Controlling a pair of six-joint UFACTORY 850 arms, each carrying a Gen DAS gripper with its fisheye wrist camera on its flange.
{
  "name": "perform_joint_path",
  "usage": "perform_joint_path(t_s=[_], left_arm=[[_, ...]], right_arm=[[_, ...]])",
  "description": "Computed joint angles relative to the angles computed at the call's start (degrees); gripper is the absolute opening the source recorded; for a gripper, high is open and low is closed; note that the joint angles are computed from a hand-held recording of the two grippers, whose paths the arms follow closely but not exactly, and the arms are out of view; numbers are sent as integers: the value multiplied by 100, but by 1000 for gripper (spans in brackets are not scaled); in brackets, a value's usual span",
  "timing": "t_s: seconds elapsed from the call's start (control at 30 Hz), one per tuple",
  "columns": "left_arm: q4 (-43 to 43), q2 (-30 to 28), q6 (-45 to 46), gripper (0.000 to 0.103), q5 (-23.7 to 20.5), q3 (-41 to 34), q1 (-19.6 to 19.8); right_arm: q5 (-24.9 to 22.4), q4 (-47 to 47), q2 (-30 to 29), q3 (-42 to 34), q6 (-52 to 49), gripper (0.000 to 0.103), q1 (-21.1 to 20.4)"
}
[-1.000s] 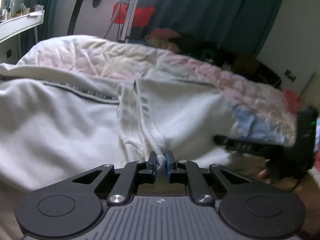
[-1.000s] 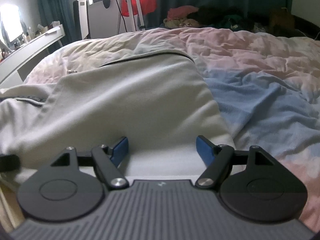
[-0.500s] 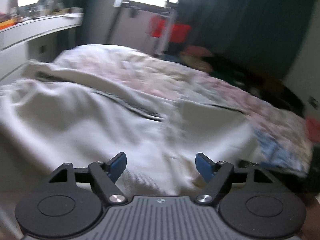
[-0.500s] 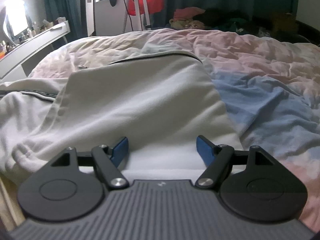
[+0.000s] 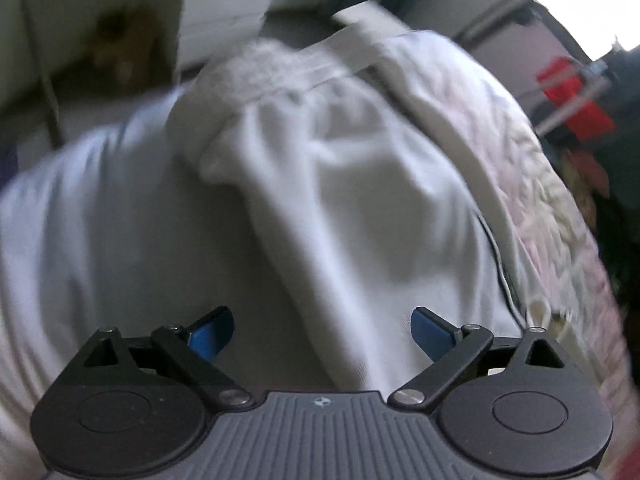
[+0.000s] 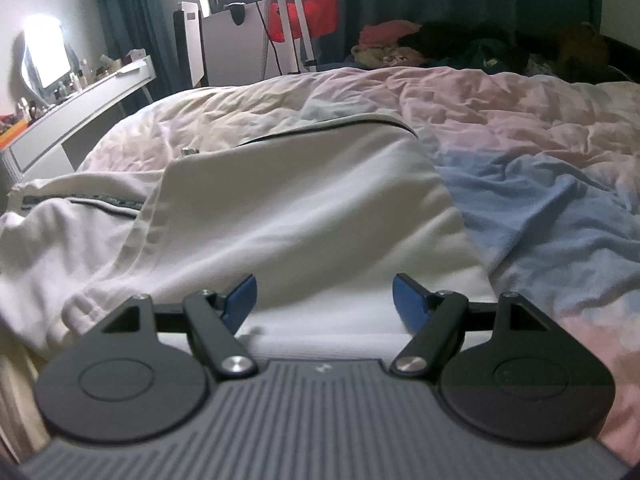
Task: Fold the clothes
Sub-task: 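Grasp the elastic waistband with the left gripper and lift it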
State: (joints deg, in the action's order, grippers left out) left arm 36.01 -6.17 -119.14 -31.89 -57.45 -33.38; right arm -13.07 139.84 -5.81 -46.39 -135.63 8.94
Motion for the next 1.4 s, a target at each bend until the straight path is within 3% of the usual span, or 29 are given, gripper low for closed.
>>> perform_joint_path(t_s=[0.07, 0.17, 0.4, 0.5, 0.57, 0.63, 0.73, 0.83, 0.93, 1.07, 1.17, 1.27, 1.4], left_arm=[[187, 38, -511, 97, 281, 159, 150], [1227, 93, -1747, 94, 458, 328, 234], [2441, 70, -2892, 70, -65, 403, 355], [2793, 129, -3181, 56, -24, 528, 417], [2851, 123, -3136, 47, -148, 517, 357], [2936, 3, -3076, 31, -426, 374, 237], [3086, -223, -2661, 17, -1110, 35, 13], [3406, -477, -2086, 13, -2019, -389, -328], [3933, -805, -1516, 10, -2879, -925, -787], [4787, -1392, -543, 10, -3733, -1823, -1341], [5325, -2010, -88, 10, -3971, -2684, -1684], [5714, -2814, 361, 9, -3943, -3774, -1933], [5626, -4106, 1595, 10, -3197, -5405, -2176]], right_arm=[[22, 143, 13, 6, -117, 77, 2], [28, 192, 11, 12, -137, 77, -11], [45, 607, 11, 26, -527, 77, 14], [-42, 1230, 49, 80, -1019, 78, 22], [-186, 837, 83, 101, -556, 89, -24], [-337, 445, 117, 117, -100, 89, -77], [-369, 230, 108, 118, 127, 89, -76], [127, -690, -137, -73, 892, 89, 22], [162, -615, -169, -83, 697, 89, 30], [-131, -1290, -31, -35, 1783, 89, -184], [-281, -1406, 73, -8, 2304, 89, -411], [-352, -1185, 149, -19, 2410, 89, -695], [-507, -882, 226, -17, 2593, 89, -1115]])
